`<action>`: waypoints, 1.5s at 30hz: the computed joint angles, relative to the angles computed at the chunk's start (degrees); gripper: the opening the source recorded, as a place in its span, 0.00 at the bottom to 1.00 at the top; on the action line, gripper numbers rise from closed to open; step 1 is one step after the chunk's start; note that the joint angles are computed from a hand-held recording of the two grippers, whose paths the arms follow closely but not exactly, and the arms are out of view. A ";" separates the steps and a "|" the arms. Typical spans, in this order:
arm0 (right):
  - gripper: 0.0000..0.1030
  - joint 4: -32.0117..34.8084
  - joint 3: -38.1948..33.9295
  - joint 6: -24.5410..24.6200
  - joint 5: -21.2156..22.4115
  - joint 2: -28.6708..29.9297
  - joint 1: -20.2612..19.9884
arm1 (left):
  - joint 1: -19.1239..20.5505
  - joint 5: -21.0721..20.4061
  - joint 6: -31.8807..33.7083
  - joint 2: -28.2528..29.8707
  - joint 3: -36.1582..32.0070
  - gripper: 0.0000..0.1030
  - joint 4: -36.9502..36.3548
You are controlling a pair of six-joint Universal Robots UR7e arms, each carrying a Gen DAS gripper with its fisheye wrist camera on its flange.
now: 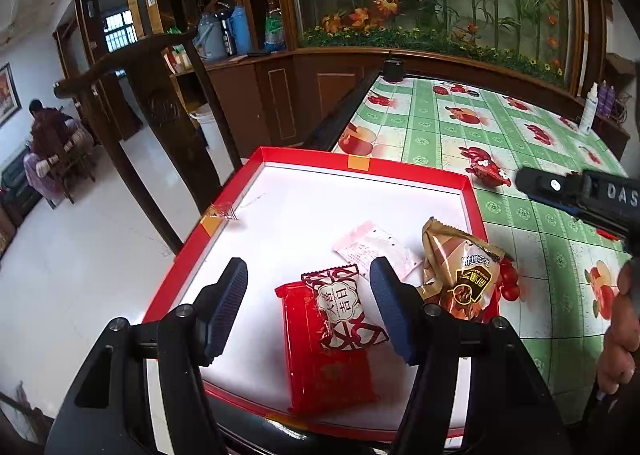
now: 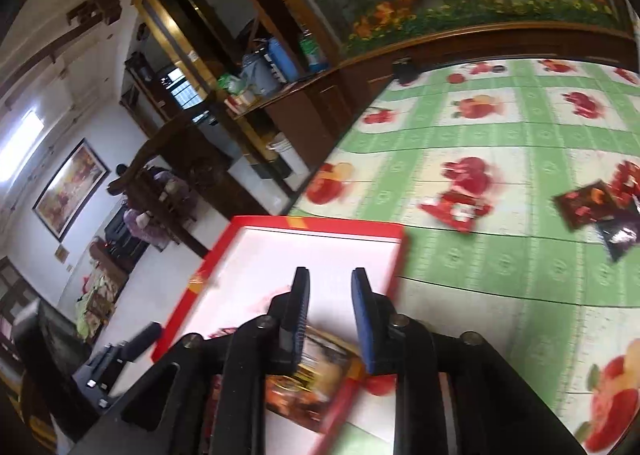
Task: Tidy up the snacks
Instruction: 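Carry both packets to the red box and release them inside, then return both grippers to the remaining snacks on the table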
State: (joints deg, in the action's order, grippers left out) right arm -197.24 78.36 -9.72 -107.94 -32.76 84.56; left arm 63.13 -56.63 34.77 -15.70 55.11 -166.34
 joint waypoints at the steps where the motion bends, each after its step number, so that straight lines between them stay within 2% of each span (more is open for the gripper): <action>1: 0.27 -0.68 0.91 0.37 -0.02 -0.50 -0.35 | -0.24 0.51 0.51 0.09 0.22 0.65 -0.74; 4: 0.27 -4.58 4.58 0.14 -1.16 -2.37 -1.80 | -0.82 1.16 1.38 0.10 0.98 0.70 -2.23; 11: 0.29 -14.28 11.67 1.94 -3.81 -6.81 -5.54 | -2.52 3.66 4.38 1.15 1.98 0.70 -6.23; 14: 0.37 -18.59 13.24 0.50 -7.13 -7.60 -6.29 | -3.09 4.32 4.93 1.35 2.37 0.70 -6.88; 24: 0.38 -22.75 18.79 3.89 -6.02 -12.78 -9.65 | -4.24 6.50 5.74 2.05 2.47 0.71 -8.18; 45: 0.38 -27.59 24.21 4.95 -4.61 -16.75 -11.98 | -6.15 6.47 7.19 2.07 4.58 0.71 -9.73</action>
State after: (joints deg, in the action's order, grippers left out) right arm -224.83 102.57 -4.76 -112.55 -49.52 72.59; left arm 56.98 -50.16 41.95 -13.63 59.69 -176.07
